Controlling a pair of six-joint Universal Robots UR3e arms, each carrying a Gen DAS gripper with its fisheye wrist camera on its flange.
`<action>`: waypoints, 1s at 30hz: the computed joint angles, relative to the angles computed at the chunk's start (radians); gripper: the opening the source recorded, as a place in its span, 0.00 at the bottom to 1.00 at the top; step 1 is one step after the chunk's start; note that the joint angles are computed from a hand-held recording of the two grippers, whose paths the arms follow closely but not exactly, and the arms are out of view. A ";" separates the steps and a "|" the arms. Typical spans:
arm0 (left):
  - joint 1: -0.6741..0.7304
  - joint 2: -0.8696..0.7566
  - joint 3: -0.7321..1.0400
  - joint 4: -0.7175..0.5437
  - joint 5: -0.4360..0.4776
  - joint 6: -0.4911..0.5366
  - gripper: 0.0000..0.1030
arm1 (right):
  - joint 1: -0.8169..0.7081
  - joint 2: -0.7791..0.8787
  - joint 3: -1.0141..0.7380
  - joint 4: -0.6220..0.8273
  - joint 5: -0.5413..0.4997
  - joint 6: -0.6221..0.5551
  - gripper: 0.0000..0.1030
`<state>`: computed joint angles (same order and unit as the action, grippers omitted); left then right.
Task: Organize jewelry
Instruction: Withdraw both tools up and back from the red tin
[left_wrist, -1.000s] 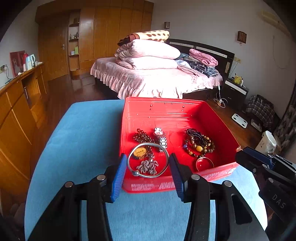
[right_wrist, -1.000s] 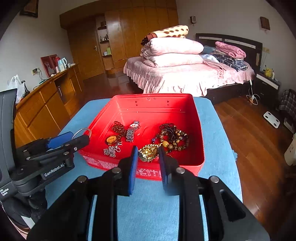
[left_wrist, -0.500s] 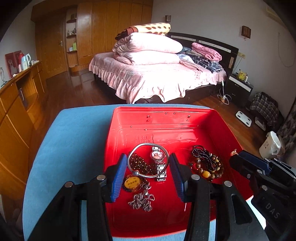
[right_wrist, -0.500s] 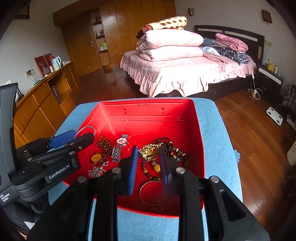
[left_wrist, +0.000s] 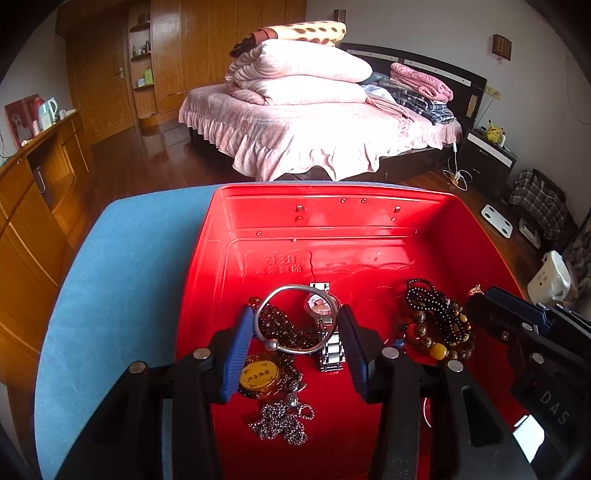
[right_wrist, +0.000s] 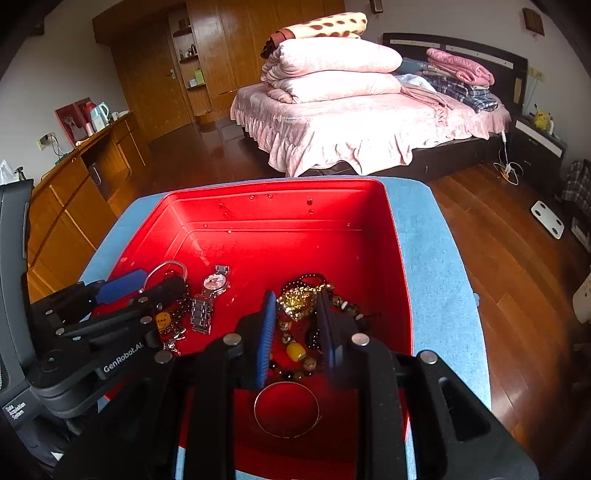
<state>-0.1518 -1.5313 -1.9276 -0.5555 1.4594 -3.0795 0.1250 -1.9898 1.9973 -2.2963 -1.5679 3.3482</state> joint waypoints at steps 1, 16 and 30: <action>0.001 -0.001 -0.002 0.001 0.000 0.000 0.46 | -0.001 0.004 0.001 -0.003 0.000 -0.002 0.21; 0.028 0.061 -0.030 -0.006 -0.027 0.015 0.65 | -0.018 -0.048 0.048 -0.023 -0.006 0.000 0.34; 0.180 0.451 -0.271 -0.017 -0.103 0.077 0.84 | 0.094 -0.247 0.098 0.019 -0.134 0.072 0.68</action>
